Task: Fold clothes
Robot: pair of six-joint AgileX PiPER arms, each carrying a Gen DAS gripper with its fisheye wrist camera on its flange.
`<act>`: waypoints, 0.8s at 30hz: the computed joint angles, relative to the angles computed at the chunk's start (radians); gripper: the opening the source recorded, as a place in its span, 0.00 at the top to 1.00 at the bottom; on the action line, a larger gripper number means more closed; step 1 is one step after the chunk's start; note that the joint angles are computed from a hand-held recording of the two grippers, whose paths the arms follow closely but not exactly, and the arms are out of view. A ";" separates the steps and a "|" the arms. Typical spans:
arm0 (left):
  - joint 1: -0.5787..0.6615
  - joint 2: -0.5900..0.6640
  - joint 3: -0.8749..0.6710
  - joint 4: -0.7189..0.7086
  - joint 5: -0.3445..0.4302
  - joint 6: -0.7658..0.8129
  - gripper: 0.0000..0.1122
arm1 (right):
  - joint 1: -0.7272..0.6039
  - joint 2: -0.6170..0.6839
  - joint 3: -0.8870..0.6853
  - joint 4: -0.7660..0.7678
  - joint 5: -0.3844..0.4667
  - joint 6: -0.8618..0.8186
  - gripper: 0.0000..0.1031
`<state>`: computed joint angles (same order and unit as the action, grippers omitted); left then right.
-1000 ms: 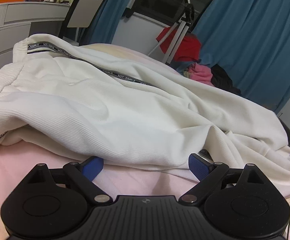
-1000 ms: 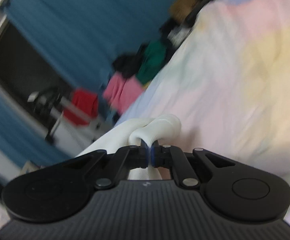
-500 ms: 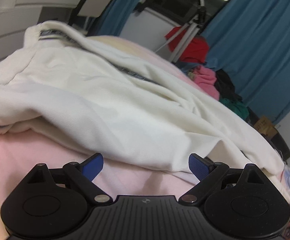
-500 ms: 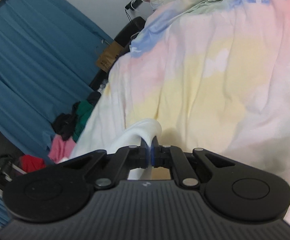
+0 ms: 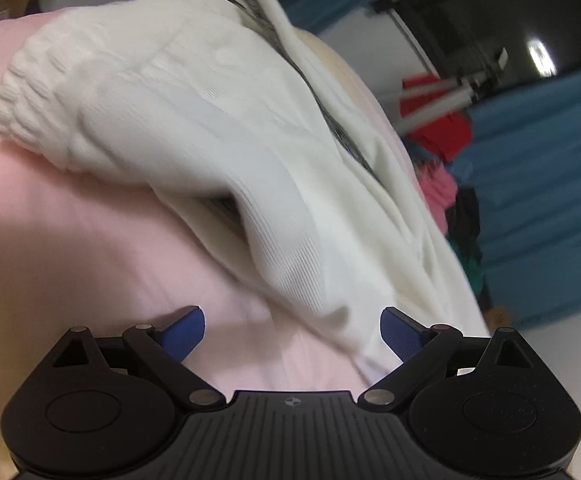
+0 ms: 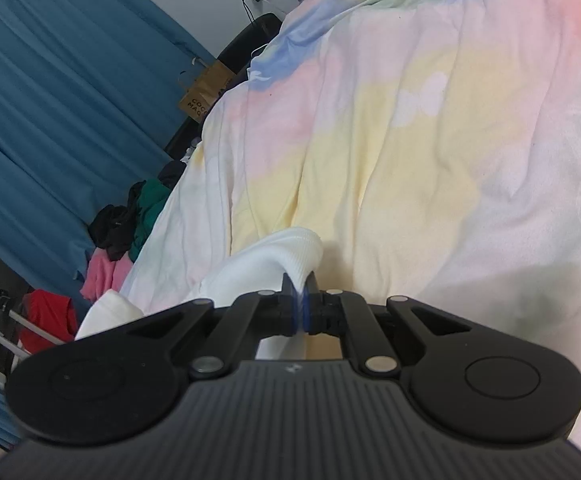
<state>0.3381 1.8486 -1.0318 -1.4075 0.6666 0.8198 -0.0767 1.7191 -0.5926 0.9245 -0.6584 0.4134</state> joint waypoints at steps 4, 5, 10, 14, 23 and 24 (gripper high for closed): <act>0.040 0.060 -0.020 -0.172 0.001 0.048 0.17 | 0.000 -0.003 0.007 -0.013 -0.005 0.033 0.94; 0.049 0.068 -0.024 -0.206 -0.007 0.062 0.20 | -0.004 -0.004 0.008 -0.022 -0.004 0.044 0.94; 0.098 0.112 -0.099 -0.161 -0.029 -0.045 0.55 | 0.005 -0.010 0.013 -0.014 -0.009 0.046 0.94; 0.143 0.139 -0.201 0.007 0.002 -0.238 0.81 | 0.001 -0.019 0.002 0.015 0.022 0.034 0.94; 0.280 0.121 -0.554 0.221 0.266 -0.451 0.89 | -0.102 -0.143 -0.171 0.032 0.242 -0.264 0.94; 0.290 0.114 -0.569 0.235 0.278 -0.447 0.89 | -0.081 -0.176 -0.148 -0.017 0.197 -0.242 0.94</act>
